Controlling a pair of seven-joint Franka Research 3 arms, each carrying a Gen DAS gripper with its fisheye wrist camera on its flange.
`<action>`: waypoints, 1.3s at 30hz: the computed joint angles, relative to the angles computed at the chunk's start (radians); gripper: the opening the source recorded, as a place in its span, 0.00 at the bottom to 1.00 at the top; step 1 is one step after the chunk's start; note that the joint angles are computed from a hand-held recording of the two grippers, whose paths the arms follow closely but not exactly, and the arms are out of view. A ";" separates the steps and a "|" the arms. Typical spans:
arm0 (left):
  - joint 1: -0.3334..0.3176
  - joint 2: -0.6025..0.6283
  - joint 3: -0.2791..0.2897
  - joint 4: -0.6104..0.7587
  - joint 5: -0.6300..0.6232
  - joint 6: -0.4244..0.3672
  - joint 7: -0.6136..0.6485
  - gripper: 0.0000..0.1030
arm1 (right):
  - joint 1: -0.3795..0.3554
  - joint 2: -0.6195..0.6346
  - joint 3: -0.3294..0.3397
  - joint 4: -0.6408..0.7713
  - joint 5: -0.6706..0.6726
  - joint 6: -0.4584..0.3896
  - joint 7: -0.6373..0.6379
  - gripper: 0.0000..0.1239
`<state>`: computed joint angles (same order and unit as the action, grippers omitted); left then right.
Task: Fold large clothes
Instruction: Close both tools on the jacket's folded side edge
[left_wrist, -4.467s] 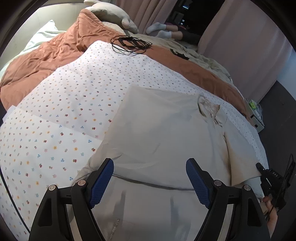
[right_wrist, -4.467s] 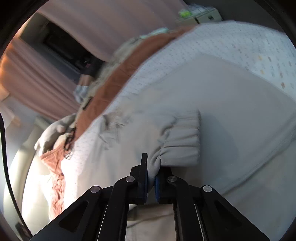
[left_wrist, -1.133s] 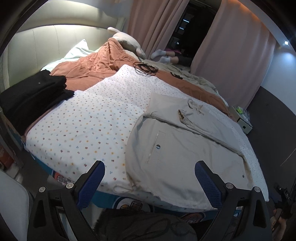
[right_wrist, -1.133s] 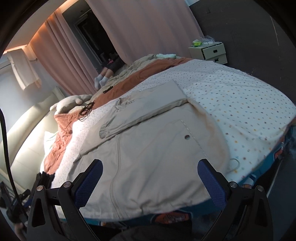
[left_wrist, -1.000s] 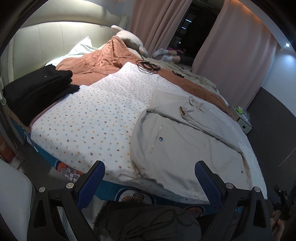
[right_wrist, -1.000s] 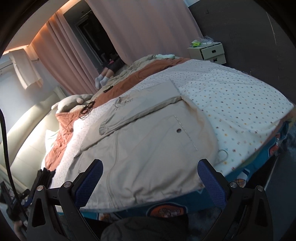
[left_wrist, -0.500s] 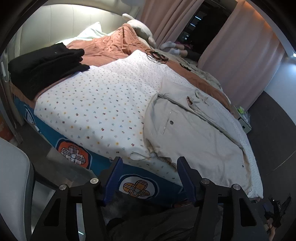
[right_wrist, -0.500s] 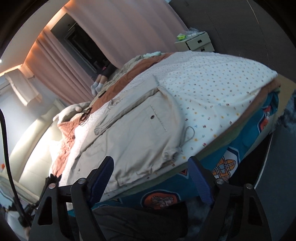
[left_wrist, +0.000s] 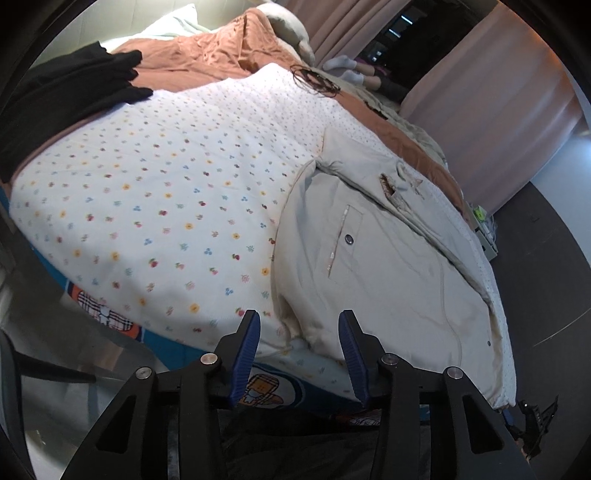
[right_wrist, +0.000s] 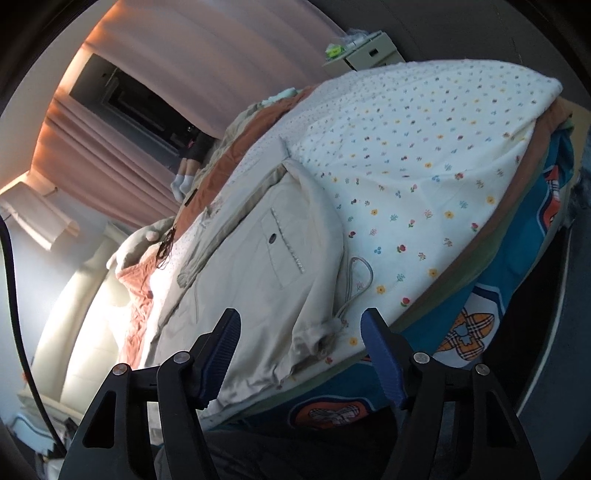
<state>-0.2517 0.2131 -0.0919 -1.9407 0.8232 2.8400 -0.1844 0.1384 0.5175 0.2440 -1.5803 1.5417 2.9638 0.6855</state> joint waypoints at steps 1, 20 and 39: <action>0.012 0.020 -0.008 0.014 -0.032 0.005 0.032 0.45 | 0.011 0.024 -0.013 0.024 -0.047 -0.004 0.052 0.56; 0.068 0.196 -0.022 0.092 -0.435 0.194 0.392 0.39 | -0.124 0.254 0.148 0.258 -0.024 -0.212 -0.024 0.56; 0.095 0.227 -0.082 0.057 -0.654 0.359 0.568 0.11 | -0.026 0.350 0.135 0.405 -0.140 -0.117 0.182 0.19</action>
<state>-0.1568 0.4401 -0.1737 -1.8837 0.1690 3.1987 0.3835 0.1129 0.8671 0.3791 -1.1754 1.4014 2.8467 0.8679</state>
